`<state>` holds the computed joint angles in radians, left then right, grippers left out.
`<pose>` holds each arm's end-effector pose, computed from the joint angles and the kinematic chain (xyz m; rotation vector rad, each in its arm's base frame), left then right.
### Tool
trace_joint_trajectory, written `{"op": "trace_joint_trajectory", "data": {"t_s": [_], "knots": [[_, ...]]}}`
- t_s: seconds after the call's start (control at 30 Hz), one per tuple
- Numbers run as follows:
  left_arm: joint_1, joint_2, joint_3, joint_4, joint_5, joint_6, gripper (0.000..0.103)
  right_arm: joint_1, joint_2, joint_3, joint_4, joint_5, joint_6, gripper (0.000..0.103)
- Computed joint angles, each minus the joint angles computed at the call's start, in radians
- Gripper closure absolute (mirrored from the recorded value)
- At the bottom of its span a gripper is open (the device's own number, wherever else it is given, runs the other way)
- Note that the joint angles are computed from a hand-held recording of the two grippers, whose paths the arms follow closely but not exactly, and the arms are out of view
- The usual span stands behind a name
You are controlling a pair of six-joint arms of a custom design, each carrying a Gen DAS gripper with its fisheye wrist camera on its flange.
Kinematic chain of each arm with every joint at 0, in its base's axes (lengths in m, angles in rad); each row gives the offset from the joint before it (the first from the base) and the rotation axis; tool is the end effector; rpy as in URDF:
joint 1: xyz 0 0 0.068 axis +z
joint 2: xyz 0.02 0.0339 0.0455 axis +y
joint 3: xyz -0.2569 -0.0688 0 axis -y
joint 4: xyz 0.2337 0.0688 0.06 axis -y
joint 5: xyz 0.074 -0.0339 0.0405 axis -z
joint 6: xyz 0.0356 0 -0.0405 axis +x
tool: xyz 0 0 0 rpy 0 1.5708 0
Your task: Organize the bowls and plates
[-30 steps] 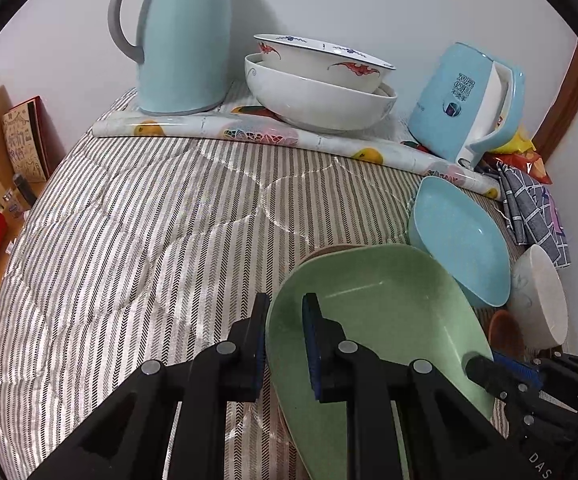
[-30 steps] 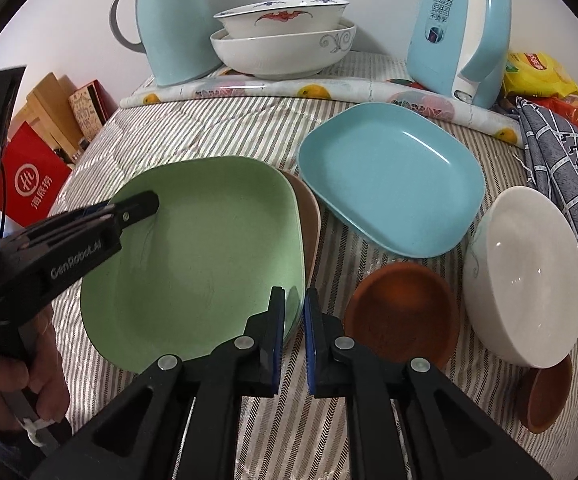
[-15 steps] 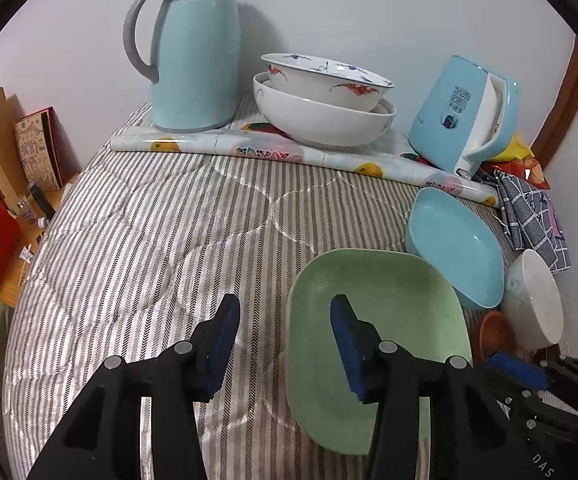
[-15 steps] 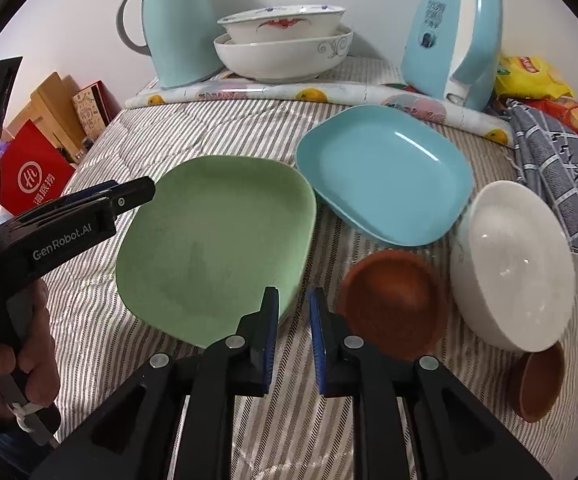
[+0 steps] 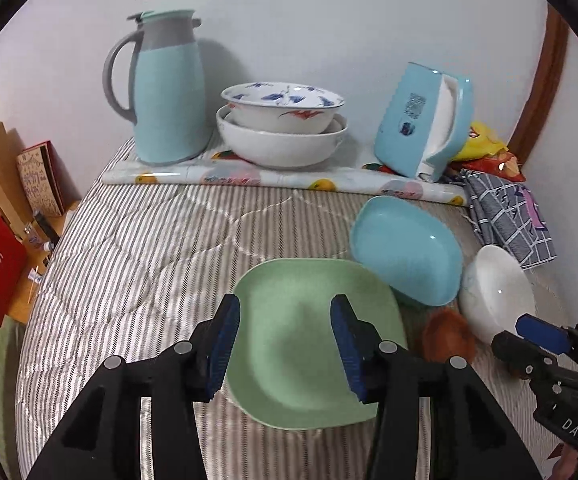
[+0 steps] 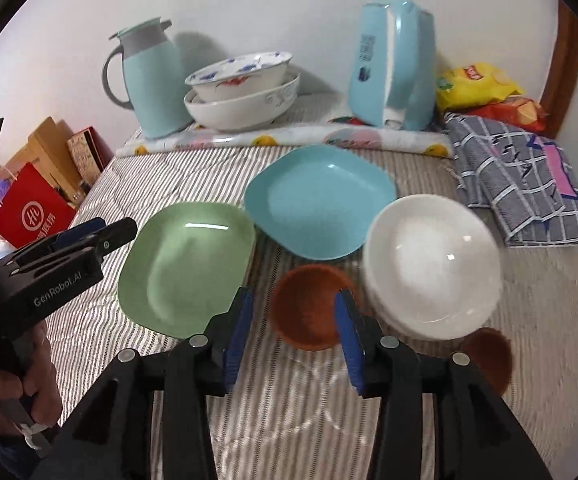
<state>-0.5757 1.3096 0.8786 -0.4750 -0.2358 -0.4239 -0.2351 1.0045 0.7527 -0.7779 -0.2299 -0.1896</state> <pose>0.2210 -0.1335 0.2331 0.0857 2.4465 -0.1504 0.1764 -0.0339 0.2370 -0.0237 2.5642 0.1395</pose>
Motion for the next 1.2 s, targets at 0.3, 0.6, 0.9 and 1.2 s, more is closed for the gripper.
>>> {"op": "trace_joint_trajectory", "data": {"t_s": [0.3, 0.6, 0.9, 1.2], "knots": [[-0.075, 0.041, 0.089, -0.046, -0.073, -0.060, 0.058, -0.191, 0.001, 0.059, -0.008, -0.100, -0.125, 0.047], [-0.091, 0.125, 0.197, -0.088, -0.105, -0.067, 0.058, -0.232, 0.103, 0.135, 0.025, -0.124, -0.152, 0.047], [-0.053, 0.226, 0.264, -0.074, -0.063, -0.045, 0.055, -0.195, 0.247, 0.196, 0.108, -0.111, -0.105, 0.047], [-0.022, 0.344, 0.326, -0.025, -0.029, -0.016, 0.055, -0.172, 0.416, 0.251, 0.206, -0.076, -0.089, 0.048]]}}
